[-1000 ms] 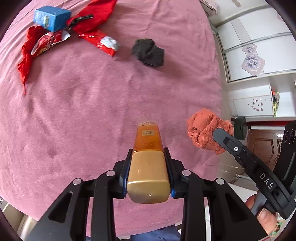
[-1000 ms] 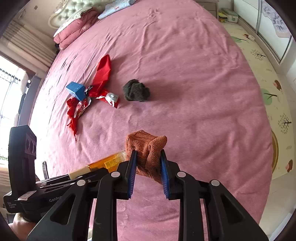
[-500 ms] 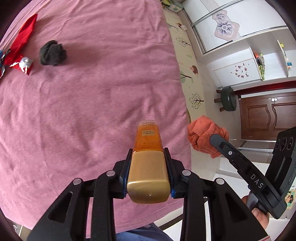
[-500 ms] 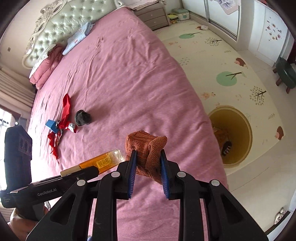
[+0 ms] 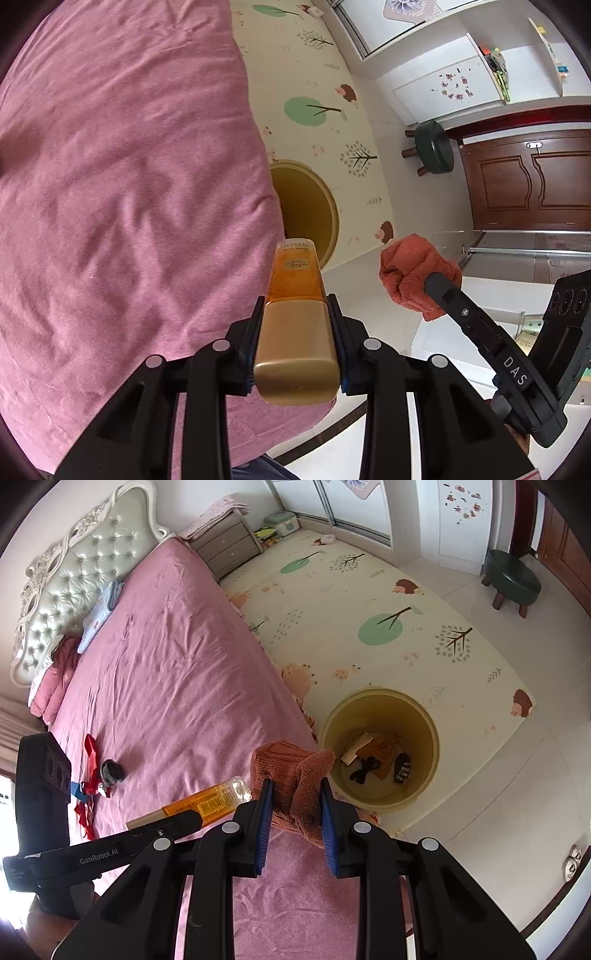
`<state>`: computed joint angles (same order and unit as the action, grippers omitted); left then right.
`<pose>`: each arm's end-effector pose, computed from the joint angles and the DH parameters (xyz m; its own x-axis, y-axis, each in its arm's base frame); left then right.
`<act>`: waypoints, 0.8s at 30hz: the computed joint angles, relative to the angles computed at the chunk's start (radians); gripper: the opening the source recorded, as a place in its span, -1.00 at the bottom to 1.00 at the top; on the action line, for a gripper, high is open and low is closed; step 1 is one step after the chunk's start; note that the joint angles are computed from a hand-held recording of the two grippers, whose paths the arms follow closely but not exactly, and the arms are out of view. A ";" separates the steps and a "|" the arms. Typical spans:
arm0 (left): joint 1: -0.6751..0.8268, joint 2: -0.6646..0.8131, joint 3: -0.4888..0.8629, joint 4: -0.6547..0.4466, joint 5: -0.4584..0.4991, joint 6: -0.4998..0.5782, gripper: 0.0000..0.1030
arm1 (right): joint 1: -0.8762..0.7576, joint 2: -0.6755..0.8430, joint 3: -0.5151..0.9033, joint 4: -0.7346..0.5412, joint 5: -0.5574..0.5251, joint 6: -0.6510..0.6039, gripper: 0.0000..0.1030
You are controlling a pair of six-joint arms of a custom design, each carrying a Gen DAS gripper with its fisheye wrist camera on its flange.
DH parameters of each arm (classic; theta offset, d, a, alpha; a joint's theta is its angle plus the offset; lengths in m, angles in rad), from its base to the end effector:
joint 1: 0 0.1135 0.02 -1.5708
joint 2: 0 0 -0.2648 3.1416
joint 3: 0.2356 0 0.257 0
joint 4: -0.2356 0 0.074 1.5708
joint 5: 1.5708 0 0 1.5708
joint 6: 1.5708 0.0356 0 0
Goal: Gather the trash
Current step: 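Carry the amber bottle and the socks with both tools toward the yellow bin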
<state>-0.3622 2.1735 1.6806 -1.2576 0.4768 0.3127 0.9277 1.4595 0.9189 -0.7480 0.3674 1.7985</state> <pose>0.3680 -0.1569 0.1623 -0.8022 0.5963 0.0312 0.5096 0.7109 -0.4846 0.1695 0.2049 0.1965 -0.5391 0.7967 -0.2732 0.7161 0.6043 0.3492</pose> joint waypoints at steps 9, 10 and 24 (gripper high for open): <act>-0.163 0.130 0.136 0.003 -0.010 -0.063 -0.39 | -0.067 -0.187 -0.201 0.001 0.003 0.049 -0.54; -0.177 0.152 0.161 -0.003 -0.010 -0.072 -0.39 | -0.079 -0.200 -0.215 0.001 0.002 0.046 -0.54; -0.280 0.339 0.470 -0.090 0.021 -0.100 -0.39 | -0.258 -0.309 -0.312 0.050 -0.034 -0.106 -0.52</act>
<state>-0.6418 2.5122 2.1502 -1.3480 0.4974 0.2125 0.6699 1.1504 0.6072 -0.6975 0.3331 1.6923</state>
